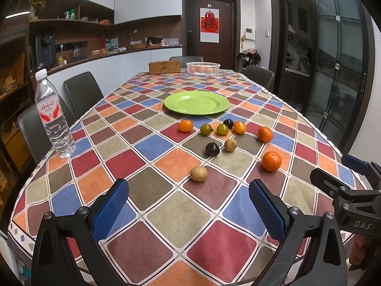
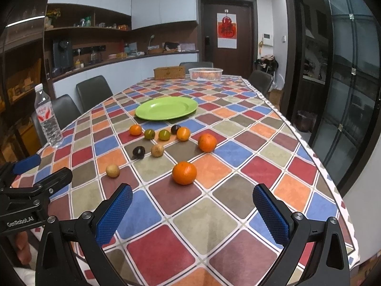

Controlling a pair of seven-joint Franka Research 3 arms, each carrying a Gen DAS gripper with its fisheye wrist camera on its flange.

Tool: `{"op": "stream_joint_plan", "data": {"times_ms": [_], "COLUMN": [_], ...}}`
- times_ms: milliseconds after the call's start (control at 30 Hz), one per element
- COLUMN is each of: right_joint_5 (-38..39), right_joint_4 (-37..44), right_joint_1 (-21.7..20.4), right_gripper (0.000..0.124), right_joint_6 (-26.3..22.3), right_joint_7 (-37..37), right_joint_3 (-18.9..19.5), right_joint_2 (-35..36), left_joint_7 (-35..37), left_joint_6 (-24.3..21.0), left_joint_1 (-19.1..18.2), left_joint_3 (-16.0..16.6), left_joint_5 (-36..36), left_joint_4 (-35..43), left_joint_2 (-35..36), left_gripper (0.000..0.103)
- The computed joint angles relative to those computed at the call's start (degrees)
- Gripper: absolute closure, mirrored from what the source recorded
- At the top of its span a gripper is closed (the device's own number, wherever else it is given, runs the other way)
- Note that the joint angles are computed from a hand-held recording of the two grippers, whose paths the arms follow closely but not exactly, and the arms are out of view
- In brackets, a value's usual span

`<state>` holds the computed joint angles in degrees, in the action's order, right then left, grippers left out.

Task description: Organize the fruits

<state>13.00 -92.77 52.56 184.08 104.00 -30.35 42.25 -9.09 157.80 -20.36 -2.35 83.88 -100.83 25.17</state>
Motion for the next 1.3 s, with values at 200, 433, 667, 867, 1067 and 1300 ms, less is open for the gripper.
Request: {"op": "stream_joint_plan", "data": {"times_ms": [200, 433, 667, 867, 1067, 1300], "right_joint_5": [-2.29, -6.97, -12.03, -14.80, -15.24, -14.29], "right_joint_4": [3.45, 8.25, 15.92, 24.14, 33.27, 43.72], "right_joint_1": [-4.42, -7.62, -11.94, -16.99, -21.30, -24.17], "right_gripper": [0.022, 0.022, 0.028, 0.036, 0.044, 0.054], "right_joint_6": [-3.26, -6.67, -10.88, -16.17, -22.51, -29.93], "right_joint_7": [-0.64, 1.73, 3.09, 1.67, -0.60, -3.38], "right_joint_3": [4.52, 7.07, 11.17, 16.83, 22.03, 25.85], "right_joint_2": [0.95, 2.96, 6.57, 10.26, 14.98, 20.65], "left_joint_7": [5.34, 13.49, 24.25, 34.32, 43.53, 53.37], "left_joint_6": [0.54, 1.99, 2.66, 2.02, 0.68, -0.50], "left_joint_1": [0.46, 0.56, 0.59, 1.23, 1.83, 3.13], "left_joint_3": [-0.02, 0.86, 1.75, 1.26, 0.44, -1.57], "left_joint_5": [-5.05, -13.04, -23.69, -33.58, -42.68, -51.76], "left_joint_4": [2.19, 5.62, 10.23, 14.35, 18.07, 21.94], "left_joint_2": [2.42, 5.63, 9.67, 13.34, 16.57, 19.85], "left_gripper": [0.004, 0.015, 0.029, 0.040, 0.051, 0.064]}}
